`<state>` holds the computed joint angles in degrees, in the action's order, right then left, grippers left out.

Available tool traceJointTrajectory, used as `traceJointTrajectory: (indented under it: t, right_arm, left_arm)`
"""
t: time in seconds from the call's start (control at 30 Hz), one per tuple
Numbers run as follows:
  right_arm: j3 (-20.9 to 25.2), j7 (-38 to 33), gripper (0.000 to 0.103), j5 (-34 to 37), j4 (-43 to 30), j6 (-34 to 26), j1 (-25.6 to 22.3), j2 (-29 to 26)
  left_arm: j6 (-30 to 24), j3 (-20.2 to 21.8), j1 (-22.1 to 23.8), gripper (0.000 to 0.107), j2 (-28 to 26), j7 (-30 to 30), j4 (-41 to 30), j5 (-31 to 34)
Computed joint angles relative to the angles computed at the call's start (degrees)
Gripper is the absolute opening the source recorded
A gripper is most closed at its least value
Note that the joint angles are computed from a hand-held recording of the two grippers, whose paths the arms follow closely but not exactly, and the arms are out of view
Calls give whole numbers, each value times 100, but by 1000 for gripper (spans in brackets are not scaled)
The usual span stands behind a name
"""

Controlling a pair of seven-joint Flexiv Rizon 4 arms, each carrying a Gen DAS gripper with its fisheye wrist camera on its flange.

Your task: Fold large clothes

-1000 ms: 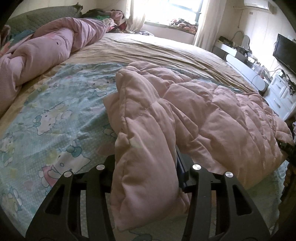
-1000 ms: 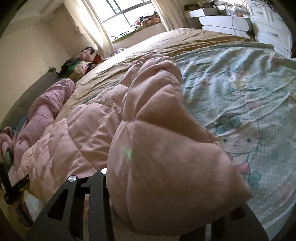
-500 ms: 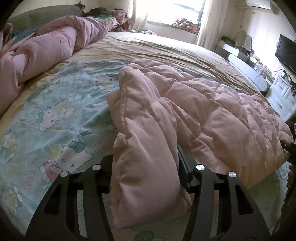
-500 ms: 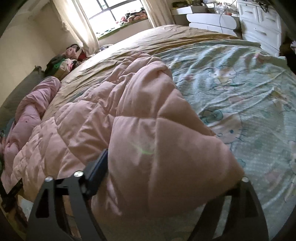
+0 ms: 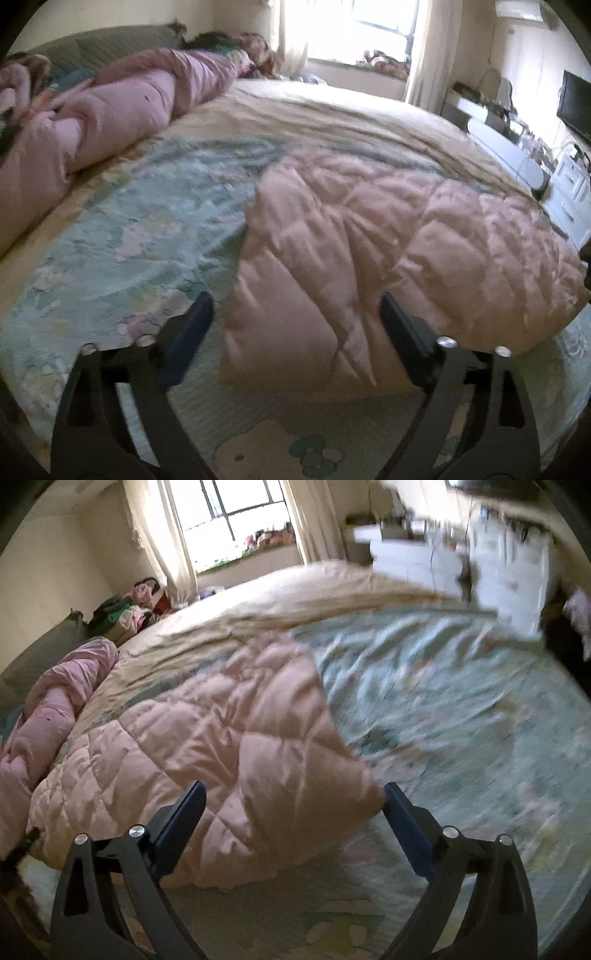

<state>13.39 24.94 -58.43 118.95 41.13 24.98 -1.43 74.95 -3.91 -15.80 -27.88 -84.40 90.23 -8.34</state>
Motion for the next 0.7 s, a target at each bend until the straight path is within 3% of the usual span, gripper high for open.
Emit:
traceJointTrajectory:
  t: [0.2,0.43,0.57,0.7]
  right_arm:
    - [297,-254,99,-830,-421,-1095,444,64]
    - [431,12,99,-1281,-739,-1223,994,-215]
    - [447,139,99,-1207,-937,-1469,1368,-459]
    - [424,78,99,-1258,-1133,-1876,1759,-694]
  left_arm:
    - [926,-83,5,94,803,12,894,-45]
    - [1641,-720,311,94,1721,573,2156,-648]
    - [1587,-447,17,94,1985,464,2474,-517]
    - [1638,-612,30,94,2162,724,2857,-963]
